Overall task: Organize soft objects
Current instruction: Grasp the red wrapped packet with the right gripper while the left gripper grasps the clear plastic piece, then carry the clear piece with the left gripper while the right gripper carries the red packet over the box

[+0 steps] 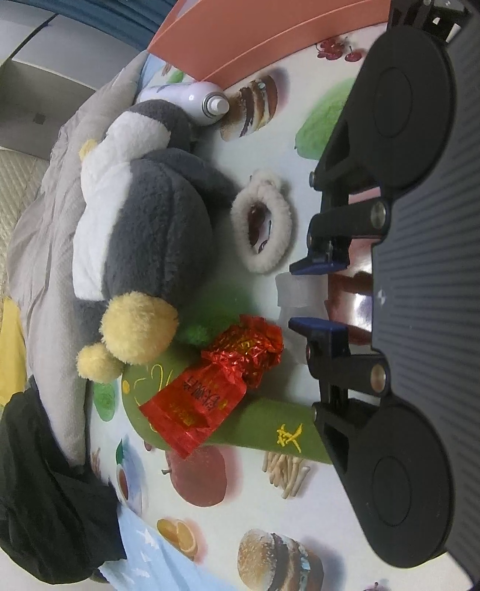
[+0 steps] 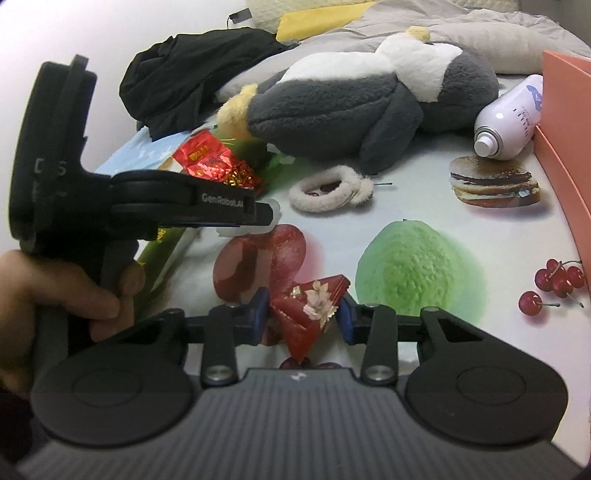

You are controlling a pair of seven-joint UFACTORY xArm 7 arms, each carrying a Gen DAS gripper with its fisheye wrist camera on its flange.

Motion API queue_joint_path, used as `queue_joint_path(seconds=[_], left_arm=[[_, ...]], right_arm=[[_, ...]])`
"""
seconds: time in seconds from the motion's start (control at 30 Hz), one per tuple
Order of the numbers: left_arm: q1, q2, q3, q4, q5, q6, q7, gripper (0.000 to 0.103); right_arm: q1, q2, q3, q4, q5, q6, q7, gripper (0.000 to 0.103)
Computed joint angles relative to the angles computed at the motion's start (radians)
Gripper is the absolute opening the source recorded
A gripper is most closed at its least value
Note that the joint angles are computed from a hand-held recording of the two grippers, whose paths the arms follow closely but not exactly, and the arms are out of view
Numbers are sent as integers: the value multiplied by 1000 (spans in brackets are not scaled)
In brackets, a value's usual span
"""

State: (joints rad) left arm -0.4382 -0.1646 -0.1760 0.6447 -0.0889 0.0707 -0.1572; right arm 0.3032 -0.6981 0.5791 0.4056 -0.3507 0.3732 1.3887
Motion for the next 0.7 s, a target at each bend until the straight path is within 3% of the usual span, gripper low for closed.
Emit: queue_joint_path(seconds=[0.07,0.13,0.23,0.7], left_arm=[[-13,-14,9,-10,-16,0,7,22],[-79,-30,63,-17,-102,11,73,18],[-59,-69,39,-43,-95,16,59,17],[-140,-339,62,-215,-143,97,31,10]], right_arm=[[9,-4,1,9,2,30,-5,39],[22,-12,-2,16,6,65,-8,39],[38,-33,2,21,11,113,1,39],[139,-147,41,63,54,380,91,39]])
